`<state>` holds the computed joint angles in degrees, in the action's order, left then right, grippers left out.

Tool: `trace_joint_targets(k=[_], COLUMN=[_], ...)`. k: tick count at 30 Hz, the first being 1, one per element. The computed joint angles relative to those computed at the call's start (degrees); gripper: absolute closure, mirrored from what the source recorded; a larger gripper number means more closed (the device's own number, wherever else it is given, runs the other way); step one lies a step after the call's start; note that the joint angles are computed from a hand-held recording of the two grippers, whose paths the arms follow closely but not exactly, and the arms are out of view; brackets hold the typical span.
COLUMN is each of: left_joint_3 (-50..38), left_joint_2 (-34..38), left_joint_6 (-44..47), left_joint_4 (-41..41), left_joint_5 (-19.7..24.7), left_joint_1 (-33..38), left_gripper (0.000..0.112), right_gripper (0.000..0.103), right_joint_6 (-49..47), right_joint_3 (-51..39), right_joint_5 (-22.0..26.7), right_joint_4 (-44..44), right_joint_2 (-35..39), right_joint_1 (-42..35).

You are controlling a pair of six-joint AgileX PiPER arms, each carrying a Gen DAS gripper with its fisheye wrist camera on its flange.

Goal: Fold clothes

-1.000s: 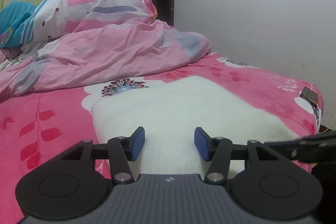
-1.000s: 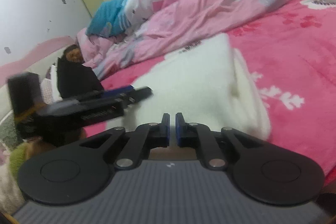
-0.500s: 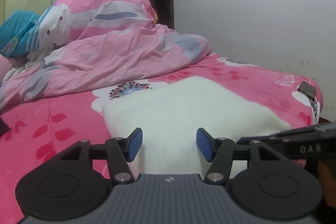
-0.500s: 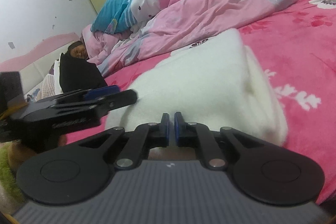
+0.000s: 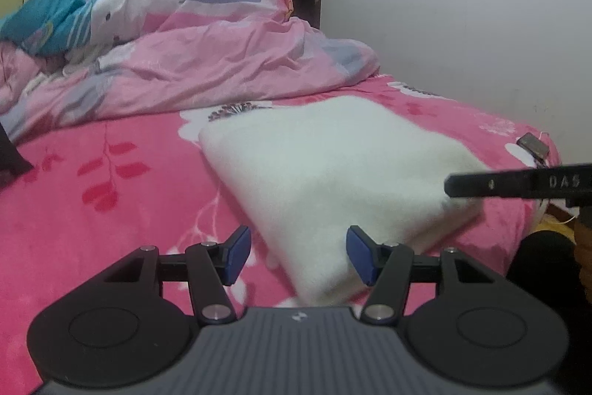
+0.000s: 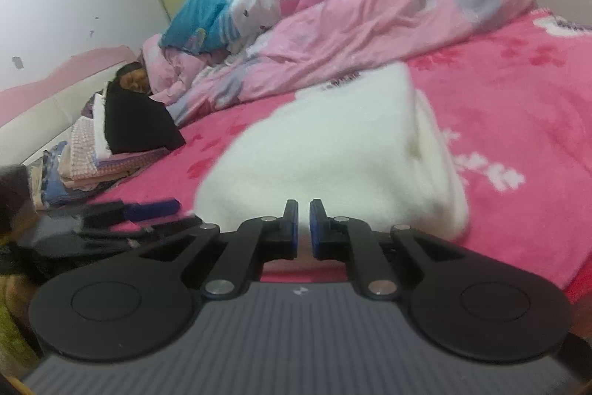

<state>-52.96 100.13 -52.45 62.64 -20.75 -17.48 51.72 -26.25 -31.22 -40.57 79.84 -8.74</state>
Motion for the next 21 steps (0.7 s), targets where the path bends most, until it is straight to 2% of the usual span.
trace_joint_targets(k=[3, 6, 8, 9, 12, 15, 18, 21], left_joint_3=[0.6, 3.2, 5.1, 5.9, 7.4, 8.1, 8.8, 9.0], left_joint_2=[-0.3, -2.2, -3.2, -3.5, -3.5, -2.8, -2.0, -1.0], left_joint_6=[-0.7, 8.9, 17.3, 22.1, 36.5, 48.8, 60.9, 70.1], left_joint_4=[-0.4, -6.9, -11.8, -14.9, -25.4, -35.9, -46.5, -54.8], left_joint_5=[-0.4, -1.7, -2.4, -2.4, -1.9, -2.0, -3.1, -4.3], left_joint_1=[0.1, -0.1, -0.9, -1.7, -4.8, -7.9, -10.7, -12.6], left_gripper=[0.054, 0.054, 0.054, 0.054, 0.053, 0.053, 0.053, 0.053], right_gripper=[0.096, 0.096, 0.096, 0.096, 0.094, 0.084, 0.079, 0.075], right_joint_6=[-3.1, -3.4, 3.2, 6.8, 18.3, 24.7, 24.6, 25.6], right_joint_3=[-1.1, -0.7, 1.2, 2.4, 4.9, 5.9, 5.9, 5.2], right_joint_5=[2.8, 4.5, 2.1, -0.2, -11.3, -22.9, -29.4, -30.4], right_joint_4=[3.5, 5.2, 0.5, -1.7, -8.0, -10.9, -9.6, -7.6], right_joint_2=[-0.6, -1.4, -1.6, -1.3, 3.3, 10.3, 14.4, 16.2], right_joint_1=[3.3, 4.9, 2.4, 0.7, -6.5, -12.0, -12.4, -11.0])
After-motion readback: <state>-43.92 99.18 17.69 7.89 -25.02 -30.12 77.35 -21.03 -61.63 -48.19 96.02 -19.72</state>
